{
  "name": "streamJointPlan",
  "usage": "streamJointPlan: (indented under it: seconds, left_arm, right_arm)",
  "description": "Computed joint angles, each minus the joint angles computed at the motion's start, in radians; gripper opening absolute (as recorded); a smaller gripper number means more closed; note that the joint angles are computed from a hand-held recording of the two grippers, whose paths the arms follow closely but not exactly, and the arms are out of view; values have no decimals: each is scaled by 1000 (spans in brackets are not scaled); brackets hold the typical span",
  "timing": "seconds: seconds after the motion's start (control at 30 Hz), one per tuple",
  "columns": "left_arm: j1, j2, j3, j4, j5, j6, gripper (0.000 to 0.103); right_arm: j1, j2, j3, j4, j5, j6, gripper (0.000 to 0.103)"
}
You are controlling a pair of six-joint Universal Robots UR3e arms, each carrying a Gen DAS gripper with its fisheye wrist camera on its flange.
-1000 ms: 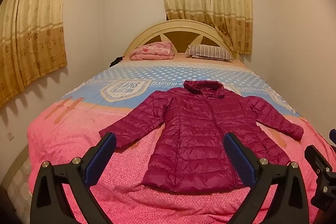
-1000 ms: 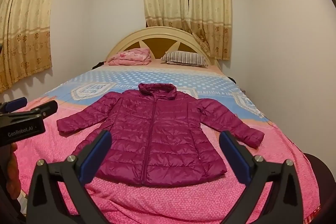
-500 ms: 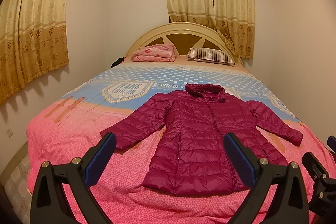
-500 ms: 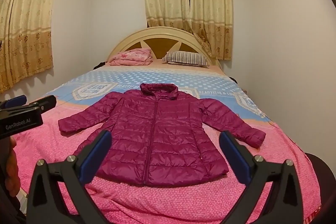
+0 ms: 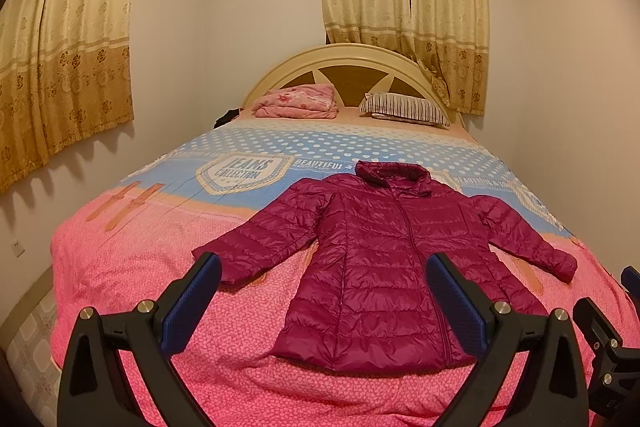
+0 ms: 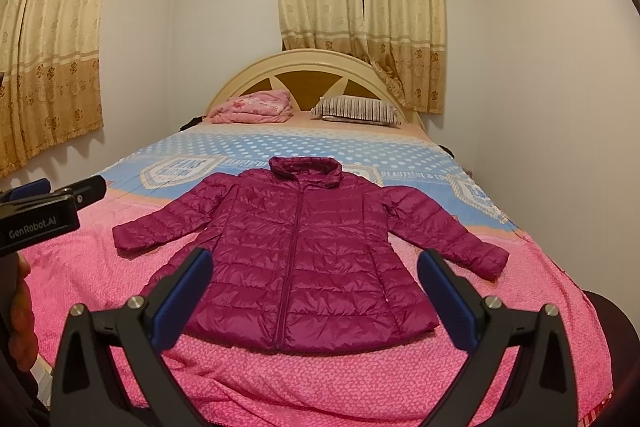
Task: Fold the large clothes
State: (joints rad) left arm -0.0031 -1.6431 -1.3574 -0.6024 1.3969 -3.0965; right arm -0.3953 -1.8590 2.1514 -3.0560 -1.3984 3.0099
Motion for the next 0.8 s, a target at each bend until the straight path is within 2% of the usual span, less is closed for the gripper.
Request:
streamJointPlan:
  seconds: [0.8]
  left_arm:
    - [5, 9, -21, 12, -2, -3, 102]
  right_arm:
    - [5, -5, 9, 1, 3, 3, 103]
